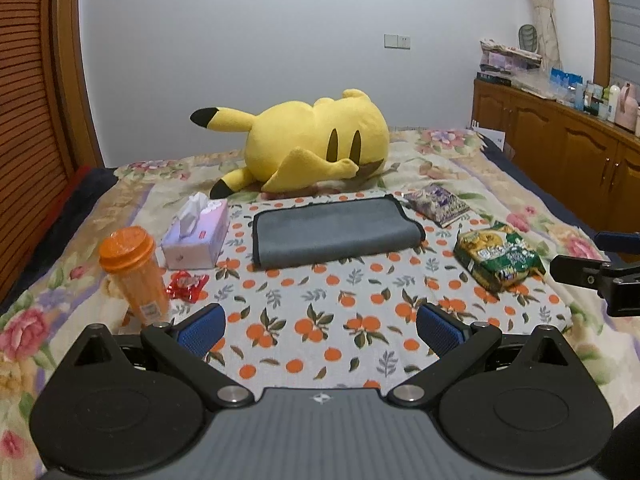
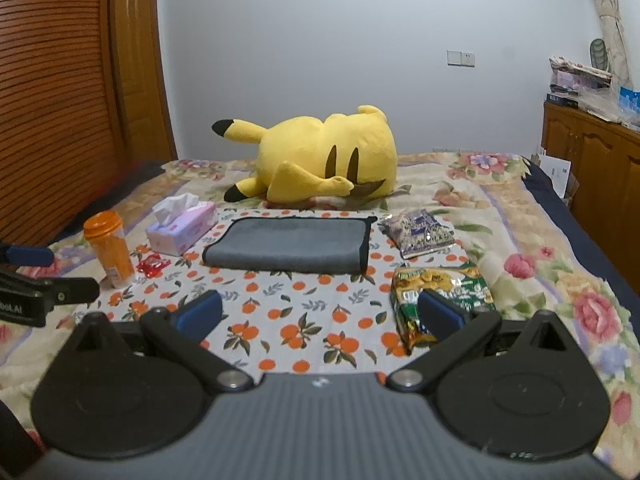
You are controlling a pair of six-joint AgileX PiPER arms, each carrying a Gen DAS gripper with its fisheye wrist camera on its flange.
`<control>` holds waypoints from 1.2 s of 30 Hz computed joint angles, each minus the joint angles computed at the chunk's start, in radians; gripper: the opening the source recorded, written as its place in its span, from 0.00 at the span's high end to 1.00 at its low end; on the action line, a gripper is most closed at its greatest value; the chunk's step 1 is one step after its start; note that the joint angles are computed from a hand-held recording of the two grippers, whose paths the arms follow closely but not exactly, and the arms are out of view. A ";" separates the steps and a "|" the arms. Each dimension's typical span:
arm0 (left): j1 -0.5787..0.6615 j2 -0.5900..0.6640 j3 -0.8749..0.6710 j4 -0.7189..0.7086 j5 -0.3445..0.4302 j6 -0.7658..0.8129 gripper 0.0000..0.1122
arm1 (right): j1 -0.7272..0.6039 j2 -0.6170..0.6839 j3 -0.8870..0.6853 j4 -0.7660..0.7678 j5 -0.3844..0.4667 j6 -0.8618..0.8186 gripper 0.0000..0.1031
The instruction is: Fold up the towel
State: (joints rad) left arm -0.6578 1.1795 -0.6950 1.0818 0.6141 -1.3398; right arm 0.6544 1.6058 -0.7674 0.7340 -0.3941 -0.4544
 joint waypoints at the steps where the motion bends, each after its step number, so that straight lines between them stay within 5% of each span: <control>1: -0.006 -0.002 0.009 0.005 0.003 -0.012 0.08 | 0.006 -0.001 0.008 0.006 -0.007 -0.003 0.00; 36: -0.135 0.002 0.243 0.259 0.047 -0.463 0.08 | 0.123 0.081 0.073 0.076 -0.124 0.019 0.00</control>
State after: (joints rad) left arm -0.7929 1.1811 -0.4515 1.3411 0.6613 -1.8030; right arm 0.7778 1.6863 -0.6945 0.8102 -0.5183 -0.4359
